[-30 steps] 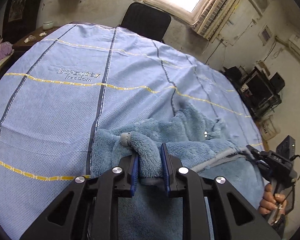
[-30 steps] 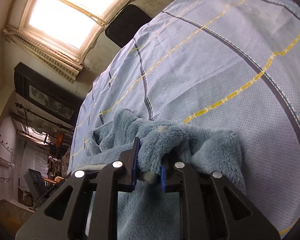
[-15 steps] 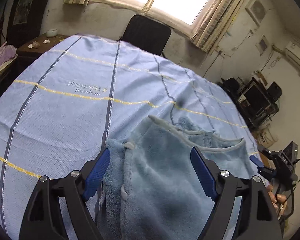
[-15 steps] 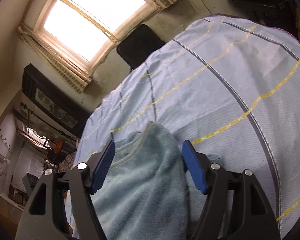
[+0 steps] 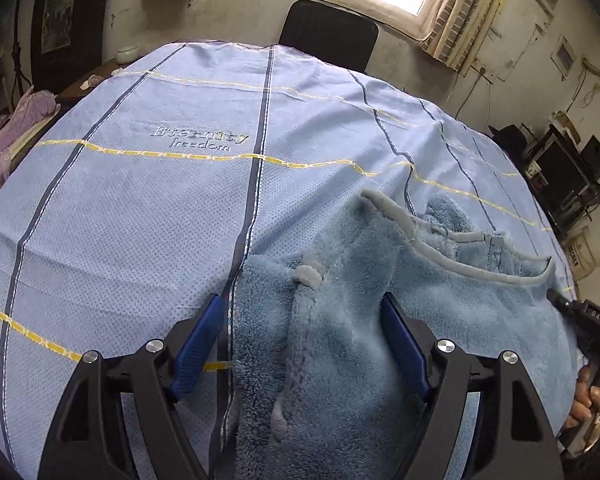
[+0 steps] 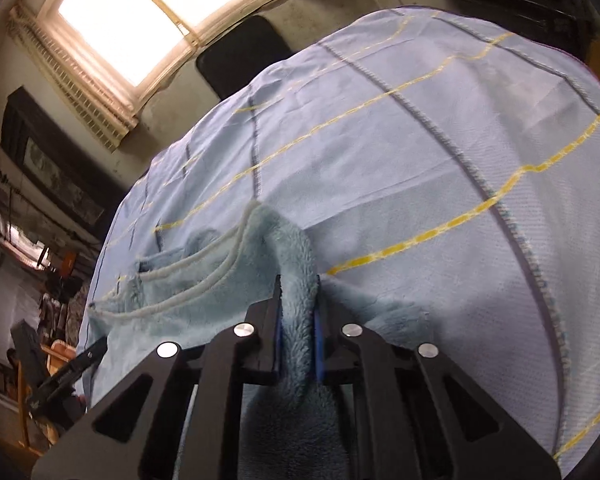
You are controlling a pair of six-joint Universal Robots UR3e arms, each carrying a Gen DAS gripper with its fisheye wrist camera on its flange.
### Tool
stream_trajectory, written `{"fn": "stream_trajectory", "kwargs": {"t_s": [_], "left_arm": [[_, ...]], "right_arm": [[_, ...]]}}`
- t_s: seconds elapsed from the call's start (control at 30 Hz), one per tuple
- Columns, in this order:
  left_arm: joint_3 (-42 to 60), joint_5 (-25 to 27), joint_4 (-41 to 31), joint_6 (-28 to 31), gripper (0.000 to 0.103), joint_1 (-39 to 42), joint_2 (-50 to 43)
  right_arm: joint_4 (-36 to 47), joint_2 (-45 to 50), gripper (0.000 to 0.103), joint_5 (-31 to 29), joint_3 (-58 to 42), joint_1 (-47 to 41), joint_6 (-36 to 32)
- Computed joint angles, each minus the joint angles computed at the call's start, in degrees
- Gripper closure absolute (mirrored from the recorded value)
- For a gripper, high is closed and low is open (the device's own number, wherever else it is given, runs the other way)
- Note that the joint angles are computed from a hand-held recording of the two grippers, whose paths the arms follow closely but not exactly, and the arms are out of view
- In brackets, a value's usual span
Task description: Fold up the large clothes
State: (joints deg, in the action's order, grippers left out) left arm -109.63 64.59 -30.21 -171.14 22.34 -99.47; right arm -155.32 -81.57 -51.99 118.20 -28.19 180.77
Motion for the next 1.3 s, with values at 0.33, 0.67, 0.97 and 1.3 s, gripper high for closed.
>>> {"fn": "stream_trajectory", "kwargs": {"t_s": [0.33,0.67,0.97,1.3], "left_arm": [[-6.36,-6.28,1.93,0.74,0.025,2.46,13.56],[-7.66,1.40,7.33,2.52,0.024,-9.95,8.18],[-5.87,10.81,12.61,4.08,0.020,-14.46,1.60],[-8.41,3.88,3.60,5.05,0.021,-10.94,14.88]], "right_arm": [[-3.33,-8.52,0.066,4.44,4.98,-3.54,1.31],[1.69,-11.13,0.067,6.88,2.92,9.92,-3.73],[-1.49,-1.19,0.103,1.45,2.33,11.24,-3.92],[7.49,-12.44,0.097,7.57,5.89,6.02,-6.30]]}}
